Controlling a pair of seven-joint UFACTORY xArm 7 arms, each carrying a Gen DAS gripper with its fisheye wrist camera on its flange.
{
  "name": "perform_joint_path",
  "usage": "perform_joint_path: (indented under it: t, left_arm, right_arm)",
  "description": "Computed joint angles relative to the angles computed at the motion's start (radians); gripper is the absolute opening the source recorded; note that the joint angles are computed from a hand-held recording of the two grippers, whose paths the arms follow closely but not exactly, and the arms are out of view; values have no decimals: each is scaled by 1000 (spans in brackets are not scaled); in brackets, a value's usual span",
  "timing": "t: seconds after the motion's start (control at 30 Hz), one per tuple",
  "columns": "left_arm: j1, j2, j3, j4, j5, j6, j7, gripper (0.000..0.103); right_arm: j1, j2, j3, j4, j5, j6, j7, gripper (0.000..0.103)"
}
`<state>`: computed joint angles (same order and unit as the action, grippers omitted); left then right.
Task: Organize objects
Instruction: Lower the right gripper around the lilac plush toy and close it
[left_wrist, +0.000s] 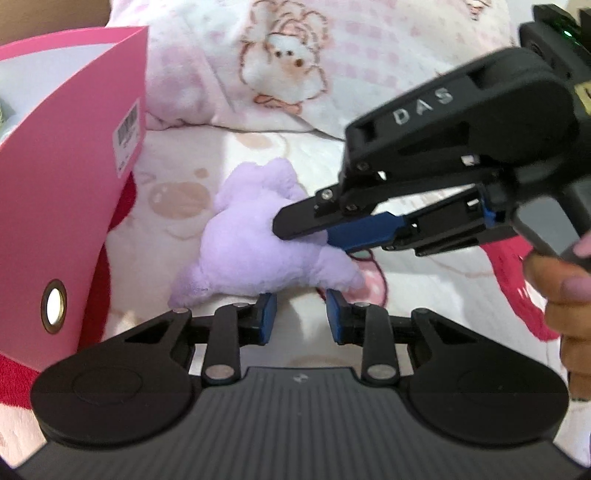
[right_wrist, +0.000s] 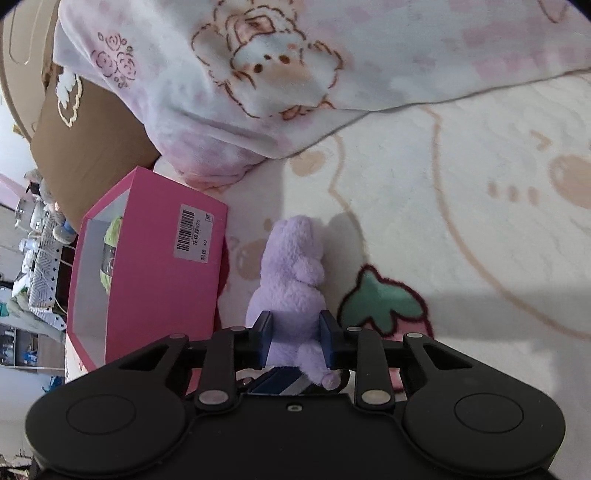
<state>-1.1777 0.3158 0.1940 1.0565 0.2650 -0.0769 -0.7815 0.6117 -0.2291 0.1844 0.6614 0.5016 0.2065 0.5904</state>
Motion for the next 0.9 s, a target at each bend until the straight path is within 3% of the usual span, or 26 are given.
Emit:
perform_joint_path:
  t: [0.17, 0.27, 0.33, 0.47, 0.63, 0.77, 0.9]
  left_arm:
    - [58, -43, -71, -30, 11, 21, 29, 28]
    - [179, -63, -198, -50, -32, 27, 59, 28]
    - [141, -76, -153, -55, 16, 40, 22, 28]
    - [161, -85, -171, -68, 50, 33, -3, 28]
    - [114, -72, -103, -49, 124, 37, -72, 29]
    - [-32, -71, 72, -31, 275, 55, -210, 32]
    - [19, -92, 29, -41, 314, 56, -238, 42]
  right_arm:
    - [-101, -59, 84, -13, -199, 84, 178, 31]
    - [-136, -92, 108, -16, -296, 151, 269, 30]
    - [-154, -117, 117, -23, -353, 202, 315, 24]
    - [-150, -172, 106, -65, -381, 238, 372, 24]
    - [-135, -222, 104, -103, -392, 193, 394, 29]
    - [-131, -219, 112, -95, -411, 167, 407, 42]
    - [-142, -216, 137, -84, -435, 180, 450, 52]
